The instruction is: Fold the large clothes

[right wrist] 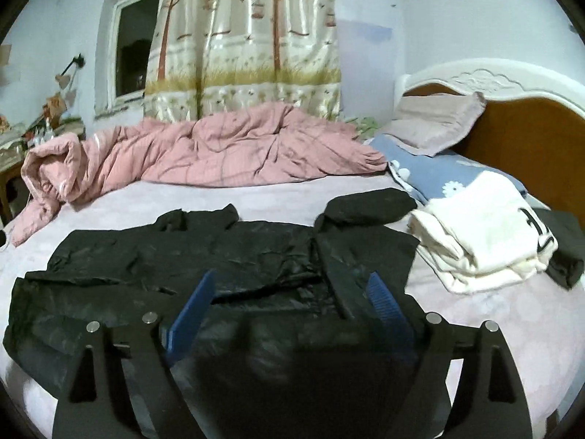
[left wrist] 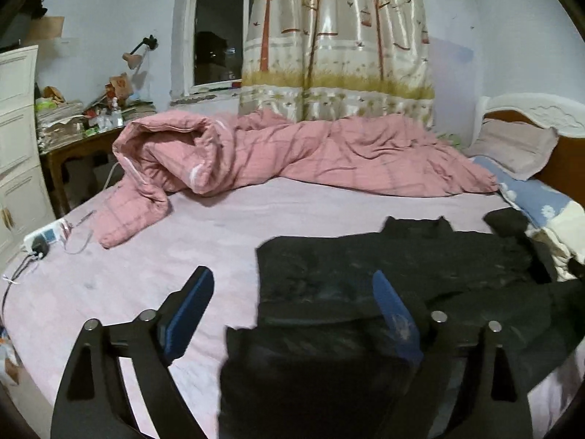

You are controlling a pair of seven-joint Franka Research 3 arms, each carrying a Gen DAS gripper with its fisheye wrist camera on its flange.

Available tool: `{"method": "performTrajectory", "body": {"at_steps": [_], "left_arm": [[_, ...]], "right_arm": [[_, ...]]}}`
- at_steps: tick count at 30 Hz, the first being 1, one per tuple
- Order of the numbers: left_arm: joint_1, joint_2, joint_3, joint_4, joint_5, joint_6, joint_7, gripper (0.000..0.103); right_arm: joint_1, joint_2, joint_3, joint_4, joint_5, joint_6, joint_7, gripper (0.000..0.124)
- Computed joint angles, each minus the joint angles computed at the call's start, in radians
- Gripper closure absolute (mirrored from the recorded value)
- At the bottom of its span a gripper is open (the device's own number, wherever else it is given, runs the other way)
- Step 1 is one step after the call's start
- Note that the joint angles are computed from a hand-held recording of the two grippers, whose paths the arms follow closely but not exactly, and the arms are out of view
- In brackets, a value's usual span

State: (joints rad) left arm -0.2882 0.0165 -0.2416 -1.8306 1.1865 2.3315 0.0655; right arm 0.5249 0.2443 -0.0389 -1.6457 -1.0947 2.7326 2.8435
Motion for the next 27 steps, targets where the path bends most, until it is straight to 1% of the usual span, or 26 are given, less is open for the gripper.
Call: {"method": "performTrajectory", "body": {"at_steps": [1, 2, 3, 4, 6, 8, 12, 15, 19, 23, 27], "left_arm": [[-0.003, 0.005, -0.003, 0.001, 0.008, -0.004, 0.000, 0.008], [-0.010, 0.015, -0.007, 0.008, 0.009, -0.031, 0.007, 0.006], [-0.017, 0.024, -0.010, 0.015, 0.007, -0.062, 0.010, 0.005], [-0.021, 0.027, -0.008, 0.014, 0.007, -0.071, 0.003, 0.004], [-0.019, 0.024, 0.001, 0.000, 0.007, -0.052, -0.024, 0.002], [-0.018, 0.027, 0.004, -0.002, 0.015, -0.052, -0.043, 0.001], [-0.026, 0.039, 0.004, -0.001, 0.057, -0.060, -0.061, 0.001], [-0.045, 0.063, 0.000, 0.019, 0.088, -0.099, -0.051, 0.001], [-0.065, 0.079, 0.003, 0.027, 0.131, -0.086, -0.033, 0.001], [-0.102, 0.096, -0.001, 0.040, 0.201, -0.153, -0.006, 0.001], [-0.116, 0.089, -0.001, 0.033, 0.238, -0.141, -0.007, 0.001]], "right_arm": [[-0.009, 0.000, 0.007, -0.005, 0.032, -0.001, -0.037, 0.036], [-0.014, 0.001, 0.009, -0.005, 0.050, 0.000, -0.064, 0.036], [-0.014, 0.000, 0.006, -0.006, 0.051, 0.000, -0.080, 0.036], [-0.012, -0.004, -0.002, -0.012, 0.038, -0.001, -0.074, 0.036], [-0.016, -0.013, -0.011, -0.028, 0.025, -0.007, -0.046, 0.036], [-0.037, -0.018, -0.006, -0.044, 0.065, 0.012, -0.047, 0.036], [-0.049, -0.029, -0.014, -0.063, 0.073, 0.022, -0.008, 0.036], [-0.056, -0.033, -0.013, -0.069, 0.071, 0.025, 0.010, 0.036], [-0.070, -0.030, -0.005, -0.074, 0.105, 0.037, -0.005, 0.036], [-0.063, -0.029, -0.013, -0.069, 0.094, 0.030, 0.004, 0.036], [-0.059, -0.031, -0.015, -0.070, 0.068, 0.022, 0.024, 0.036]]}}
